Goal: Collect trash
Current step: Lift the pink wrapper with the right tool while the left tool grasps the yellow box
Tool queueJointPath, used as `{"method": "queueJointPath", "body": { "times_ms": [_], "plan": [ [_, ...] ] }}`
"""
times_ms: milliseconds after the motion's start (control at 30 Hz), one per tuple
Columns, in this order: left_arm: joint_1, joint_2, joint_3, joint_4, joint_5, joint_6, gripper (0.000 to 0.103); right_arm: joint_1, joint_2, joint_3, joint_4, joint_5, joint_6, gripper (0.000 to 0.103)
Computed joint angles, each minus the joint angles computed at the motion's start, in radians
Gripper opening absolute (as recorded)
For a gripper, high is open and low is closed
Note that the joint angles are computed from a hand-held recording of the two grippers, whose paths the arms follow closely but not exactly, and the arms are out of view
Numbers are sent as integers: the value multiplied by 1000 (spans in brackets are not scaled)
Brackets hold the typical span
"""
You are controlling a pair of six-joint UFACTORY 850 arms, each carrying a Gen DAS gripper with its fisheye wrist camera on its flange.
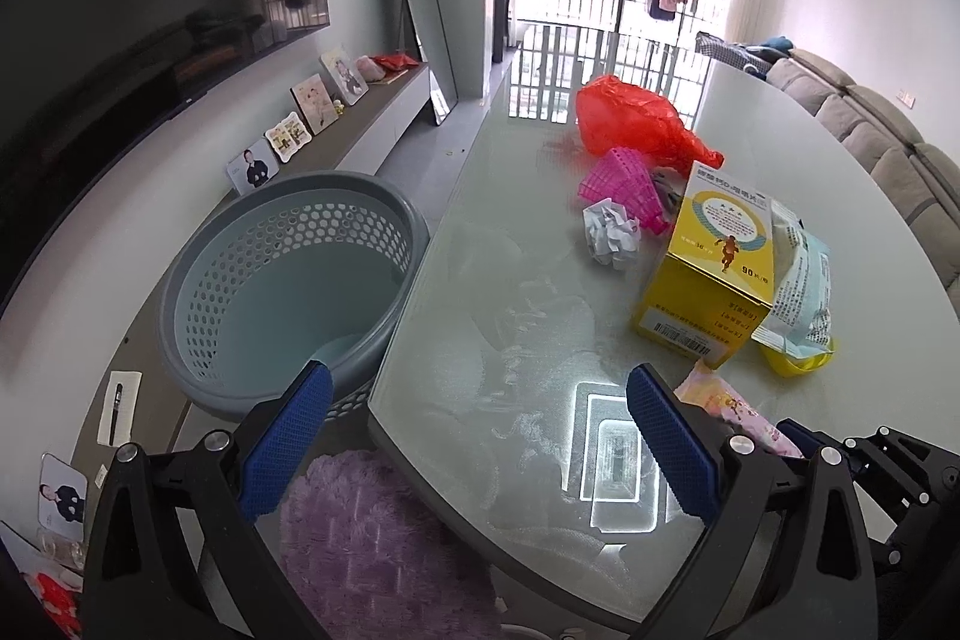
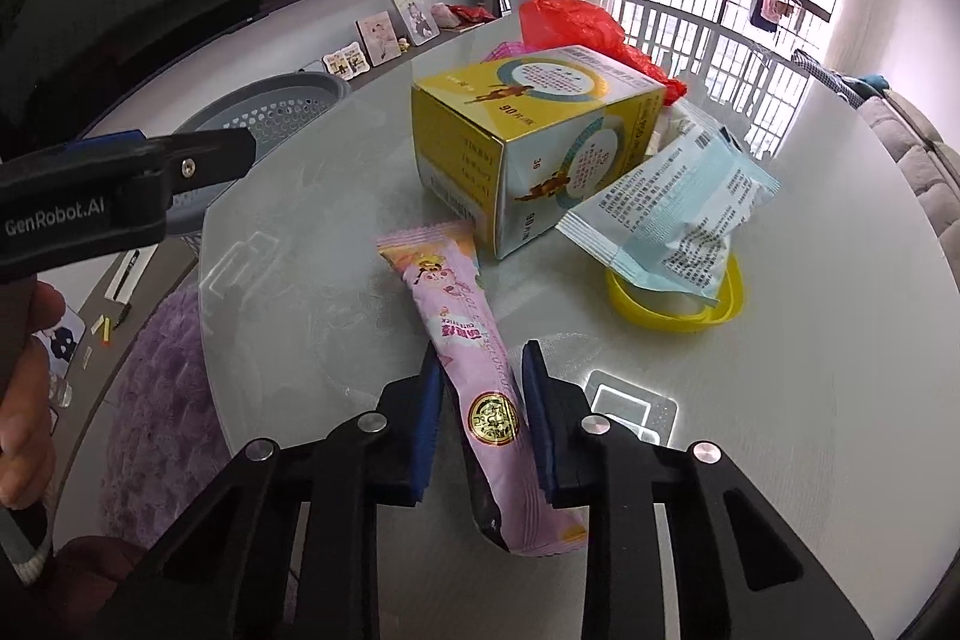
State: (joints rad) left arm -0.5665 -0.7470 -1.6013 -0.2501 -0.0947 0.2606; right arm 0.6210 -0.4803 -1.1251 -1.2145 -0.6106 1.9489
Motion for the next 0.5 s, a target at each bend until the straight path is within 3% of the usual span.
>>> {"method": "queueJointPath", "body": {
  "times_ms": [33,233,500],
  "plan": [
    [-2,2,3,-39,3,43,97,1,11,12,-10,3,29,18],
    [-19,11,13,-316,2,352,97,23,99,113,-74,-16,218,17],
    [-55,-15,-48,-543,-43,608,97,26,195,228,-99,-100,391,17]
  ]
}}
